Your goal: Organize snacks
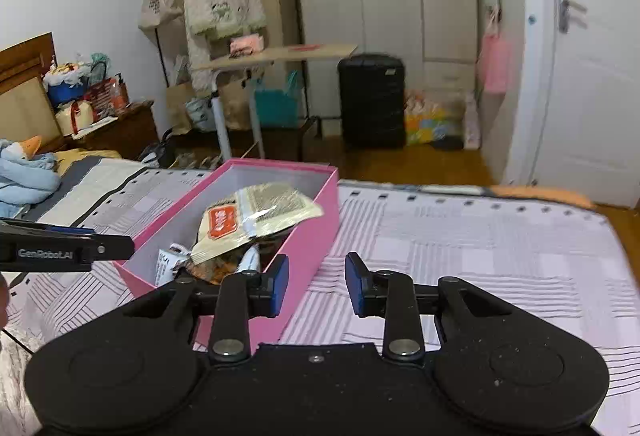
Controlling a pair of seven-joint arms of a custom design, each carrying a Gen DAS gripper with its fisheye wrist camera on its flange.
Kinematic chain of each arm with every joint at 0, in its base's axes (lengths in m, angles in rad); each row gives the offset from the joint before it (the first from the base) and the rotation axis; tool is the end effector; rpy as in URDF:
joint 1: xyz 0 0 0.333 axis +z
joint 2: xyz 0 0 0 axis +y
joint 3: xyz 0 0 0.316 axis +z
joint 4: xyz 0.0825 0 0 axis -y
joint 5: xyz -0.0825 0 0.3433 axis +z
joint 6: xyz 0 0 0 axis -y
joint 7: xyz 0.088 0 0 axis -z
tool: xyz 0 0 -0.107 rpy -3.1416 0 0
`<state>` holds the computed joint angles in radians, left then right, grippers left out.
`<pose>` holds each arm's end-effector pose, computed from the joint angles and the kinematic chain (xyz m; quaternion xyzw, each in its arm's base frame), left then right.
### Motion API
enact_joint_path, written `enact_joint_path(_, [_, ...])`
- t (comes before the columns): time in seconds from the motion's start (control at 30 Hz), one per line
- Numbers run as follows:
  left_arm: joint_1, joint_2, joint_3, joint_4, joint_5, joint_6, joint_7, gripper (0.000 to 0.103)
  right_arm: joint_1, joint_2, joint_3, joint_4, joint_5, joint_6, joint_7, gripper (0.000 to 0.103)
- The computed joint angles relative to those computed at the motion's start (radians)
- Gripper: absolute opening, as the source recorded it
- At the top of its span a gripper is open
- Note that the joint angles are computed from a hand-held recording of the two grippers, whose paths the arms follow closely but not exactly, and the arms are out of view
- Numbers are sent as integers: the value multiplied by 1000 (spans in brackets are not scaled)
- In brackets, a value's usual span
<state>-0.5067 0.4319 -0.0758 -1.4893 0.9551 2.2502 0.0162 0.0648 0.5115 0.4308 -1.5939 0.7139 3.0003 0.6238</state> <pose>0.5852 -0.3468 0.4833 -0.7787 0.4713 -0.2503 0.3299 0.6538 0.2284 0.4657 -0.7791 0.3993 -0.1908 0.4439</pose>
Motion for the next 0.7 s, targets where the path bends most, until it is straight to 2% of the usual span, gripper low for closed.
enact_joint_path(0.2, [-53,-25,-14,8,60,-49,-31,54,-113,-90,119,-105,166,77,-160,36])
enact_joint_path(0.3, [-73,-33,-24,4,89,-65,-61,57,-103,-131,104,-148,224,112,-194,50])
enact_joint_path(0.4, [-90,-31,-34,7,105,-81,-80,59,-126,-159,132,-181,311,149,-271,59])
enact_joint_path(0.6, [-109,-14,-45,19,113,-90,-92,63,-150,-191,157,-211,507,173,-452,67])
enact_joint_path(0.7, [-125,-1,-42,29,120,-110,-88,64,-146,-204,148,-223,582,181,-524,74])
